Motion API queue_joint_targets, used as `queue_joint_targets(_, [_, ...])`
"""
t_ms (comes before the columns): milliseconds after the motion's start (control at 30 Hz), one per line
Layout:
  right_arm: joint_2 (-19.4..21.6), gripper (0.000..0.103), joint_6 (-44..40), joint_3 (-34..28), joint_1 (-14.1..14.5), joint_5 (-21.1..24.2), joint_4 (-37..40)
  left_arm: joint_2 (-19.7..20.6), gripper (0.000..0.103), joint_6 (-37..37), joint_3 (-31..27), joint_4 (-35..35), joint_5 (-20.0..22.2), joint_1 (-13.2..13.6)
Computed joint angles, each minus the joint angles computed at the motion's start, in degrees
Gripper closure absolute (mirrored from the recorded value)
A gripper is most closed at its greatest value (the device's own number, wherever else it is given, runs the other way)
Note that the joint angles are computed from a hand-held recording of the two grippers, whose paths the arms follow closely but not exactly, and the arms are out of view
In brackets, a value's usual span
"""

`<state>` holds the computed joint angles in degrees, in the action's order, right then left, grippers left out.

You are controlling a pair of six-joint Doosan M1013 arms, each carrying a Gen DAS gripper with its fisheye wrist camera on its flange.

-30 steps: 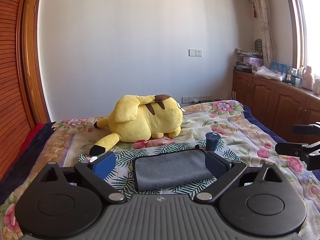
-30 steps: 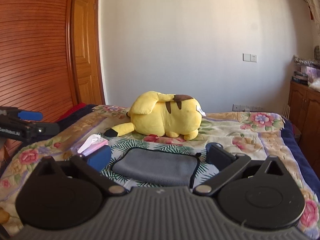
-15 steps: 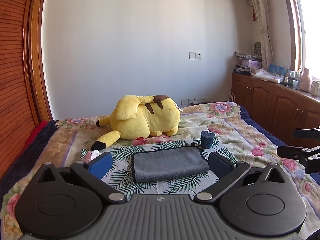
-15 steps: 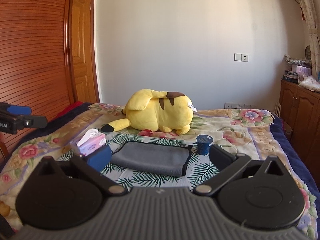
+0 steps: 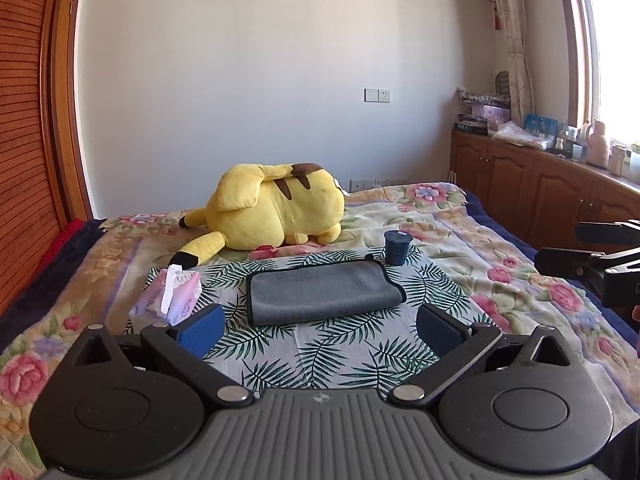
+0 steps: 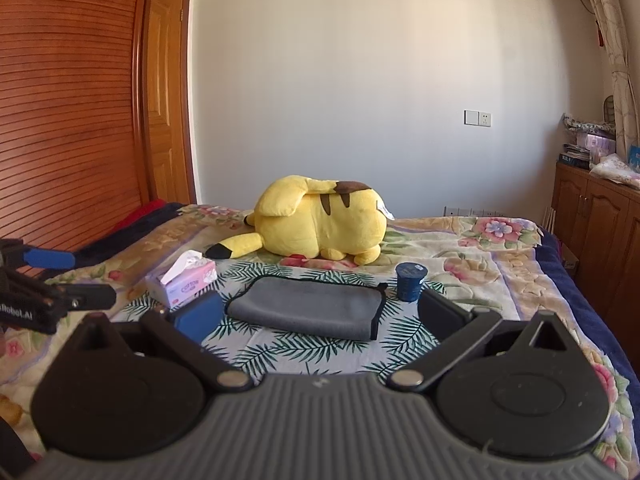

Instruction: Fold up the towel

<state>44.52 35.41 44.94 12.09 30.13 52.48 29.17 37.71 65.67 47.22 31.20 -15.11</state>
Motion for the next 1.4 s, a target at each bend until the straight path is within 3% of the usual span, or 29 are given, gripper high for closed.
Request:
queue_joint_targets(533, [-3.14, 0.0, -3.57, 8.32, 0.74, -3.65, 1.57, -2.18, 0.016, -13.83, 6.34, 10.51, -0.99, -1.1])
queue_joint_targets(933, [-4.21, 0.0, -4.66, 12.85, 0.99, -5.57, 3.15, -2.31, 0.016, -23.54, 9.82, 19.04, 1.55, -2.0])
queue_joint_targets(1400, [-3.55, 0.0, -1.29, 13.75, 0.97, -6.06, 1.01, -0.7, 0.016, -24.08, 10.58, 20.69, 2.51, -2.22])
